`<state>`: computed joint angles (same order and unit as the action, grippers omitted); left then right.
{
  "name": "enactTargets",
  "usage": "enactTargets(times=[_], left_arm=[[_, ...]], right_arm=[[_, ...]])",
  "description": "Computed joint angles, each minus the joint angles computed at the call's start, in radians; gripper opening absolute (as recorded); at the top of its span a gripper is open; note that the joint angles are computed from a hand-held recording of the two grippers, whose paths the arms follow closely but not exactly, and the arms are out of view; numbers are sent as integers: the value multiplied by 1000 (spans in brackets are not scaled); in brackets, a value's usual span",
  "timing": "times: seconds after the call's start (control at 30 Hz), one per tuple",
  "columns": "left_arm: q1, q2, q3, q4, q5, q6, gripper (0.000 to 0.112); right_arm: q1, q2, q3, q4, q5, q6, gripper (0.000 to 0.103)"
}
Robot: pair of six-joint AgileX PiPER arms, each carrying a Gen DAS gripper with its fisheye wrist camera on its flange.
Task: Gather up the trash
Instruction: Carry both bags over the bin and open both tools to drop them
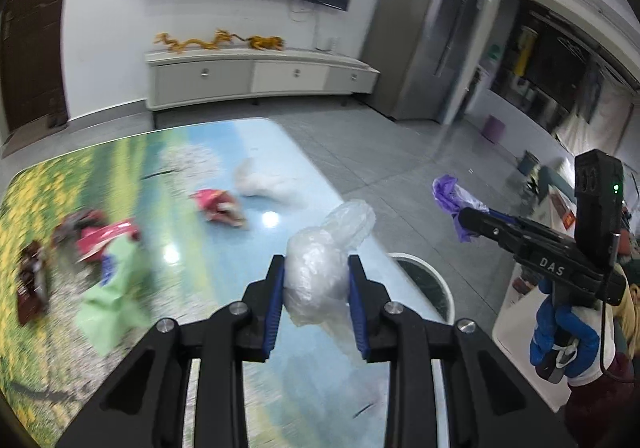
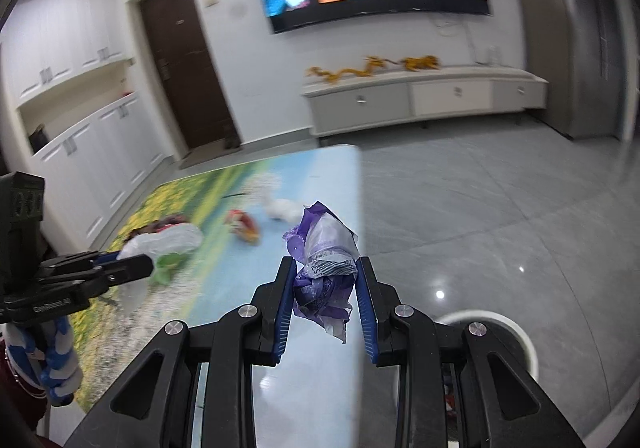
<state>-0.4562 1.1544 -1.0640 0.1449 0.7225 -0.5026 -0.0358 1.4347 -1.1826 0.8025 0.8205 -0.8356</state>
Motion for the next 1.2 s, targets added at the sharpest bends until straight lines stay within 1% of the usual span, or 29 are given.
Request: enactTargets(times=[0.17,0.23,0.4,0.5,0.67,0.8,1.0,1.07,1.13,1.17,1.2], left_arm=[[-75,163,-126,-20,-1,30,28],[-105,233,-180,-30,1,45,28],[-152,439,-374,-94,52,112,28],[-171,570,-504,-132,100,142,28],[-182,746,-691,-195,180,173,29],[-178,874,-835,-232,248,182,29],[-178,1023,-1022,-283,345,180,30],[-178,1067,-1078,-302,372,182,32],[-176,1097,-1116,-319,385,182,39],[-176,1106,-1127,-323,386,179,46],[-176,1109,-1128,-325,380,178,51]], right_arm=[[-132,46,8,20,15,-38,30],[-162,73,7,20,10,-40,30],[-222,166,-1,19,1,-46,30],[-246,224,-8,11,-7,-45,30],[-284,319,-18,3,-18,-46,30],[-302,394,-36,-11,-24,-39,30],[-308,482,-80,-35,-20,-17,31],[-312,507,-90,-43,-25,-15,33],[-315,523,-96,-50,-26,-10,41],[-311,537,-112,-56,-26,1,43],[-310,544,-118,-65,-30,9,47]])
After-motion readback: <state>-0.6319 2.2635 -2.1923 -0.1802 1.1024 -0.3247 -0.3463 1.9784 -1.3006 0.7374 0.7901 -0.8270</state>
